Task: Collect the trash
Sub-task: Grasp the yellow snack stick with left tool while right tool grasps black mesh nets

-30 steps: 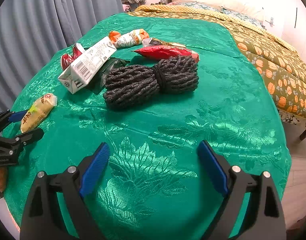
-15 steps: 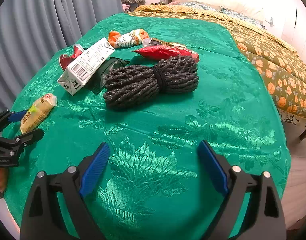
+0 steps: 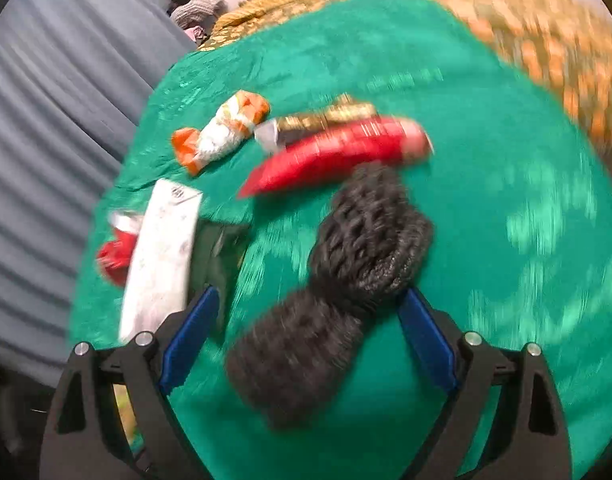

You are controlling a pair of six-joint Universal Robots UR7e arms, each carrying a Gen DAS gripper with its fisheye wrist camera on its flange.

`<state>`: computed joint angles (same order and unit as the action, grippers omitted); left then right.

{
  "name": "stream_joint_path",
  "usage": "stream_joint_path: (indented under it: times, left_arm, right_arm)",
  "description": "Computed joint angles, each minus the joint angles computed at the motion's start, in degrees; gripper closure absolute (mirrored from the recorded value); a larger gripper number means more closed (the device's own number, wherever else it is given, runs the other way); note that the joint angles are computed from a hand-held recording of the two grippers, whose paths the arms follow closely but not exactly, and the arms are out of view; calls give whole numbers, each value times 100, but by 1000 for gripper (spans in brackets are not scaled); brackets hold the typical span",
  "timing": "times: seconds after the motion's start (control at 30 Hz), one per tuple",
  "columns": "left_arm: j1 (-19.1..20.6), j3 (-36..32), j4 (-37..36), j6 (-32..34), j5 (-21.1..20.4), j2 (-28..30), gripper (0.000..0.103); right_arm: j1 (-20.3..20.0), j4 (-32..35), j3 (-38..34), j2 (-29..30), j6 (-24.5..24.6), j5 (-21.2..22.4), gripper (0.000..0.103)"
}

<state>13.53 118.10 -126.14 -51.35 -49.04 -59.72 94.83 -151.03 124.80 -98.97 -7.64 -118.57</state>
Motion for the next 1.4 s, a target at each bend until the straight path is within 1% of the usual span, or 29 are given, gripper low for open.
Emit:
stream_joint_path:
  times: [0.03, 0.07, 0.1, 0.13, 0.17, 0.2, 0.23, 0.27, 0.37, 0.47, 0.53, 0.6, 0.67, 0.7, 0.73, 0.77, 0.8, 0.83, 0.9, 0.93, 0.97, 1.0, 1.03, 1.07, 1.1, 1.13, 1.23, 1.3, 1.4]
  left_arm:
    - [-1, 2, 5, -9, 4, -4, 17]
    - [1, 5, 1, -8, 3, -8, 17]
    - [1, 4, -4, -8, 0, -6, 17]
    - [0, 10, -16, -7, -7, -10, 17]
    - [-2, 17, -36, -6, -20, -16, 17]
    - [9, 50, -126, 21, -52, -45, 17]
    - [26, 79, -219, 58, -78, -72, 16]
    - [50, 138, -397, 133, -147, -128, 16]
    - [96, 179, -618, 295, -311, -230, 16]
    - [55, 35, -472, 462, -268, -134, 17]
    - [47, -137, -295, 583, -252, 28, 24]
    - [39, -302, -93, 603, -207, 187, 33]
    - [43, -414, 14, 611, -193, 292, 38]
    - [47, -480, 76, 615, -191, 350, 43]
    - [42, -511, 143, 598, -182, 373, 45]
    - [29, -574, 292, 554, -130, 416, 50]
    - [11, -610, 396, 527, -105, 436, 56]
    - [0, -620, 430, 516, -109, 440, 58]
    - [-33, -636, 524, 433, -118, 431, 69]
    - [-46, -644, 583, 374, -111, 429, 72]
    - [-58, -644, 627, 318, -108, 419, 80]
    - [-65, -633, 633, 254, -122, 406, 82]
    - [-77, -603, 603, 175, -132, 379, 83]
    - [-93, -575, 583, 70, -143, 346, 86]
    - [-117, -542, 536, -14, -176, 303, 87]
    - [-144, -522, 475, -56, -199, 277, 87]
    - [-337, -474, 257, -111, -253, 216, 88]
    - [-447, -521, 90, -83, -316, 266, 88]
    - [-561, -708, -222, 54, -402, 493, 88]
  right_arm:
    - [91, -97, 29, 67, -203, -227, 23]
    - [132, -92, 38, 59, -352, -334, 33]
    - [131, -58, 72, -16, -549, -341, 53]
    - [114, 77, 125, -197, -760, -284, 61]
    - [56, 156, 178, -375, -943, -234, 63]
    - [8, 248, 221, -552, -1122, -168, 64]
    - [-7, 563, 223, -826, -1381, -46, 65]
    - [-27, 783, 186, -934, -1523, 17, 65]
    - [25, 2021, 15, -1512, -1958, 251, 65]
    - [17, 2857, 33, -1905, -2177, 188, 65]
    - [-136, 2919, 244, -2129, -2320, 76, 65]
    - [-276, 2785, 397, -2210, -2487, 15, 63]
    - [-503, 2723, 497, -2370, -2549, 196, 59]
    - [-586, 2736, 503, -2433, -2540, 307, 52]
    - [-616, 2736, 492, -2460, -2540, 353, 42]
    - [-619, 2739, 477, -2483, -2531, 397, 39]
    - [-597, 2778, 464, -2520, -2509, 417, 39]
    - [-555, 2825, 434, -2539, -2476, 414, 39]
    - [-528, 2928, 381, -2576, -2428, 446, 39]
    - [-515, 2970, 336, -2552, -2374, 472, 39]
    - [-491, 2997, 298, -2493, -2314, 469, 39]
    - [-499, 3023, 277, -2452, -2308, 459, 39]
    - [-454, 3063, 269, -2380, -2292, 357, 41]
    - [-433, 3094, 275, -2371, -2313, 277, 48]
    - [-412, 3091, 293, -2358, -2335, 201, 67]
    - [-423, 3052, 321, -2408, -2357, 211, 69]
    - [-596, 3077, 310, -2719, -2419, 666, 70]
    - [-830, 3234, 241, -2942, -2485, 1077, 70]
    - [-1125, 3424, 160, -3136, -2596, 1384, 69]
